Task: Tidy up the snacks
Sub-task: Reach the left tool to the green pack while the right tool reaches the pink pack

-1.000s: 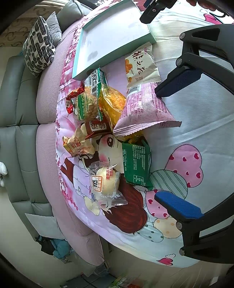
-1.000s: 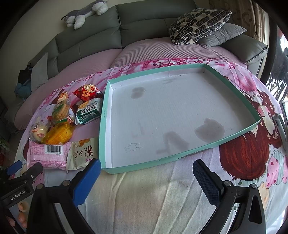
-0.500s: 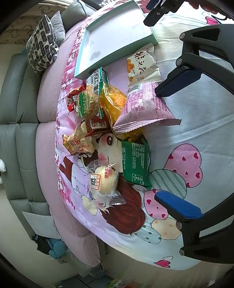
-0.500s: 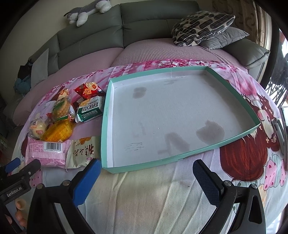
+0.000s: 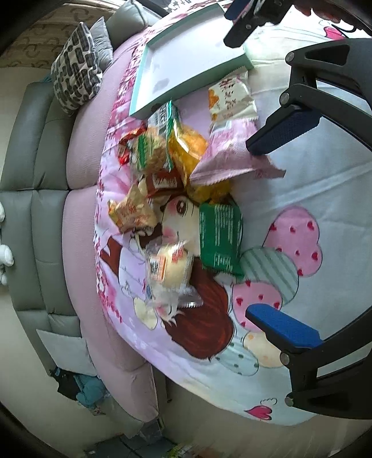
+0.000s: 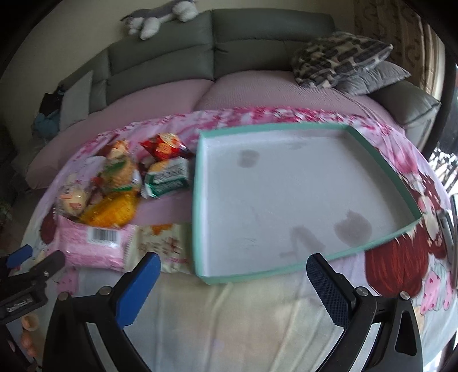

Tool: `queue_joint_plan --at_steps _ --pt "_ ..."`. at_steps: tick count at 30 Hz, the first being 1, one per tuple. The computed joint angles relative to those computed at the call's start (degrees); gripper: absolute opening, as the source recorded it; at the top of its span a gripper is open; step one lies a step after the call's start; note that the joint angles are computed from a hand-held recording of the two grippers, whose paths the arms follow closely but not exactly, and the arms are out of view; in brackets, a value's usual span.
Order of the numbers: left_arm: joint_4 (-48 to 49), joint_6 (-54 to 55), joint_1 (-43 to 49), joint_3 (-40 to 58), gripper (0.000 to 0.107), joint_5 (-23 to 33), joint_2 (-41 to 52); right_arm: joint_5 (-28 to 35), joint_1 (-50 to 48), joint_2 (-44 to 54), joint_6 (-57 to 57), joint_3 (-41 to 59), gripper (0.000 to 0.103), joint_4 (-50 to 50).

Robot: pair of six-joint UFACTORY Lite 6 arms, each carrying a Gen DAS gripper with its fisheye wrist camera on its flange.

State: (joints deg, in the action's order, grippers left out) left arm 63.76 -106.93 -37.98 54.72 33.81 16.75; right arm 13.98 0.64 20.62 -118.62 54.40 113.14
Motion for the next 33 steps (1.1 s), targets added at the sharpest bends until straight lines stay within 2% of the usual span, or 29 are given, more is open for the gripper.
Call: queue_joint_plan --at_steps 8,13,22,26,29,33 --pt "2.6 -1.7 4.9 -5.8 0.103 -2.6 -2.6 3.8 6.3 1.2 9.9 2.8 0.103 -8.3" --pt "4.9 -4.7 8.3 -9.4 0.103 -5.3 -4.2 2.3 10.5 3.6 9.9 4.8 0.103 -8.2" --pt "7.9 -7.6 13.4 -12.2 0.103 -10.1 -4.9 -1.0 15.7 11.6 24.6 12.6 0.103 -21.7" --pt "8.0 -4.8 15.0 -9.6 0.103 -13.5 -2.9 -2.6 17.2 14.9 33.9 17.0 0.103 -29.7" --pt "3.2 1.9 15.8 -5.7 0.103 -14.1 -0.1 -3.5 17.5 17.3 42.9 20.3 0.103 -37.9" --pt "-1.1 9.0 18.6 -2.1 0.103 -18.4 2.7 -3.0 16.8 18.3 45.0 21.6 0.103 -40.1"
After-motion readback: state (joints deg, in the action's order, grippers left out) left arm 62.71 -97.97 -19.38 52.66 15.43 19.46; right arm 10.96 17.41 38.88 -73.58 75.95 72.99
